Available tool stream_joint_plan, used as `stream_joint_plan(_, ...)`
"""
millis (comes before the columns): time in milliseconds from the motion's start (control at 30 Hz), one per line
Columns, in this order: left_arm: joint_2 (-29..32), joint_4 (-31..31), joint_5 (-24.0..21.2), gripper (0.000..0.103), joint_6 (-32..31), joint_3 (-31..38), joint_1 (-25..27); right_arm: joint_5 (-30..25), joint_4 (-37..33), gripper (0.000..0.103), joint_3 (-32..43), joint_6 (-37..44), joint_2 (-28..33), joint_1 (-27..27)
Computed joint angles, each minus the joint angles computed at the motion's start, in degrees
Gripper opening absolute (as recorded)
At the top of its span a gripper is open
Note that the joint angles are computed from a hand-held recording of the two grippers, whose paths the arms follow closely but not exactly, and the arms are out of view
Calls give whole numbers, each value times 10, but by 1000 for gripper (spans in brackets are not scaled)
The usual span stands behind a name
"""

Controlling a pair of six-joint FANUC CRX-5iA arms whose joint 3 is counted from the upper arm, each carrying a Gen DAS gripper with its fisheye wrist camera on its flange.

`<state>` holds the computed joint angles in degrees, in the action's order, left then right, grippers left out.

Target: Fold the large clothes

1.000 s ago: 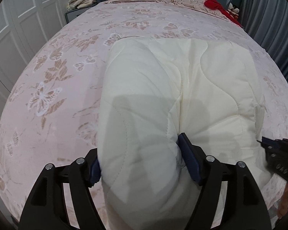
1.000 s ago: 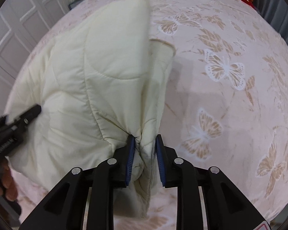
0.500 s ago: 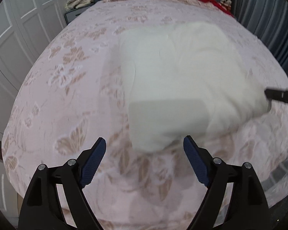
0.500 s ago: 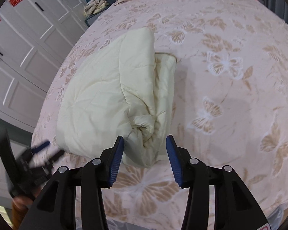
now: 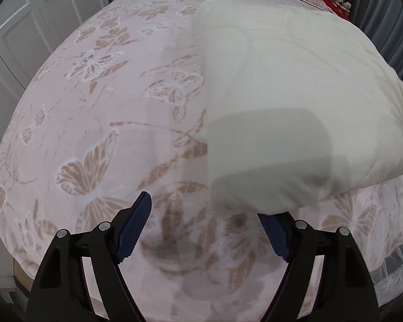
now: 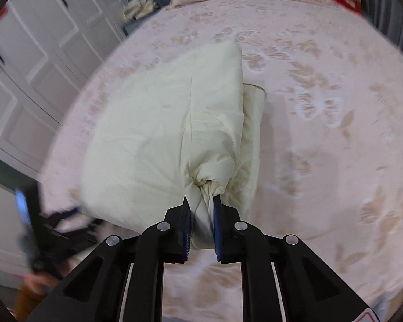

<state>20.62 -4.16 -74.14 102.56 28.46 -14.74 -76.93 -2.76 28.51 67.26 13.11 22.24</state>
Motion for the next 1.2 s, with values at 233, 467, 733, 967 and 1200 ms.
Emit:
stream_joint_plan(233,-20,18,-15,75,-15,11,1,-30,-36,24,-5,-2,36,-19)
stream_joint_plan(467,-47,130,71,96,-40,-2,60,-14,-96,70,19,-14,24,-56)
stream_joint_plan(733,105,289,31,97,-30,70,88,-30,-234,86,84,-53,93,-100)
stream_joint_plan(967,132,240,21,71,-34,140,54,-36,-210,30,125,-14,118,-84)
stream_joint_plan(1200,210,138,-12,54,-80,385,8,31,44,23,171,61,106,9)
